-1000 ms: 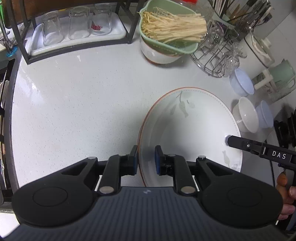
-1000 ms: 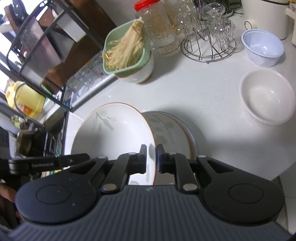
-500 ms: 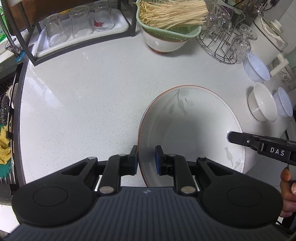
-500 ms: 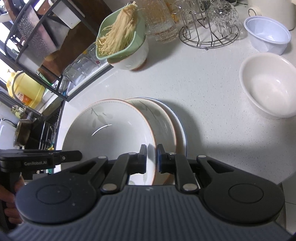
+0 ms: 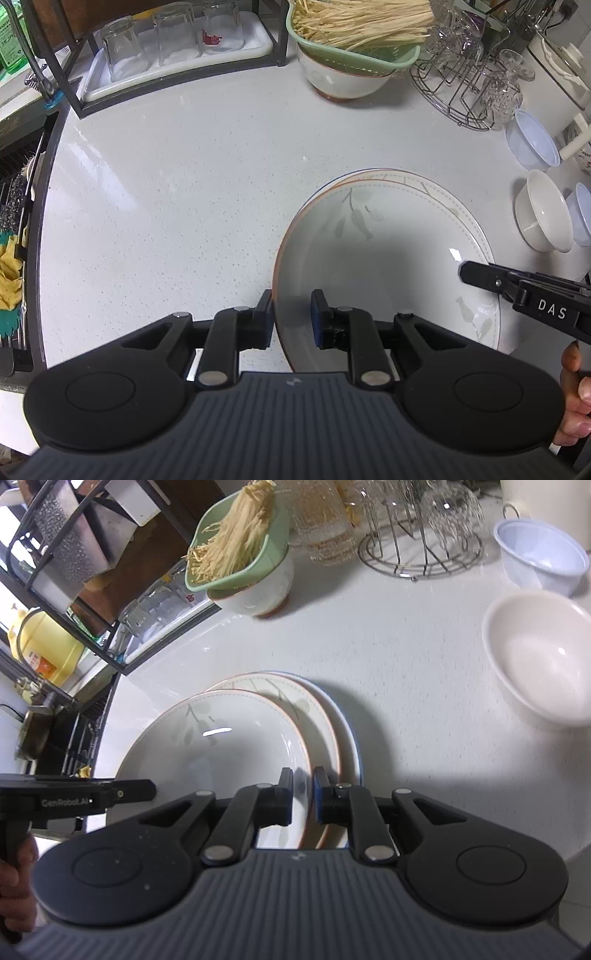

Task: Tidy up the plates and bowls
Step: 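Lower the second leaf-pattern plate onto the stack with both grippers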

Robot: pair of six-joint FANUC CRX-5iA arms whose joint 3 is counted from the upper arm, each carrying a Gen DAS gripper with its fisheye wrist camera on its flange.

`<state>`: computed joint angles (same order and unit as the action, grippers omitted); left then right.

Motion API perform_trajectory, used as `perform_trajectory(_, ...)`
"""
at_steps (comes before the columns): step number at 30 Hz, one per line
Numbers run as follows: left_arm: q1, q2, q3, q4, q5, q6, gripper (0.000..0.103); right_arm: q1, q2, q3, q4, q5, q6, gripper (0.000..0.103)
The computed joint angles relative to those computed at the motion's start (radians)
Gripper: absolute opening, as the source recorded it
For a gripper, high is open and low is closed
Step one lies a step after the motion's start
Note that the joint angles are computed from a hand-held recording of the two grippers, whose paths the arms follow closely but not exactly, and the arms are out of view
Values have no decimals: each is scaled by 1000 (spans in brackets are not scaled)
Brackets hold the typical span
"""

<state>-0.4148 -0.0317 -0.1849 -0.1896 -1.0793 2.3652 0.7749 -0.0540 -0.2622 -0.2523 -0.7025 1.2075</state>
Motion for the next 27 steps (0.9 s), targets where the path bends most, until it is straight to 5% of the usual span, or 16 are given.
perform_trajectory(21,2,20,15,-27,49,61,24,66,-38,-99,255,131,-198,13)
perform_trajectory(24,-12,8,12,-49,54,87,24,95,-62,-154,403,163,-303,13)
perform_trajectory(27,-14,0,5,-47,59,95,24,69,-66,-135,303,176,-230,12)
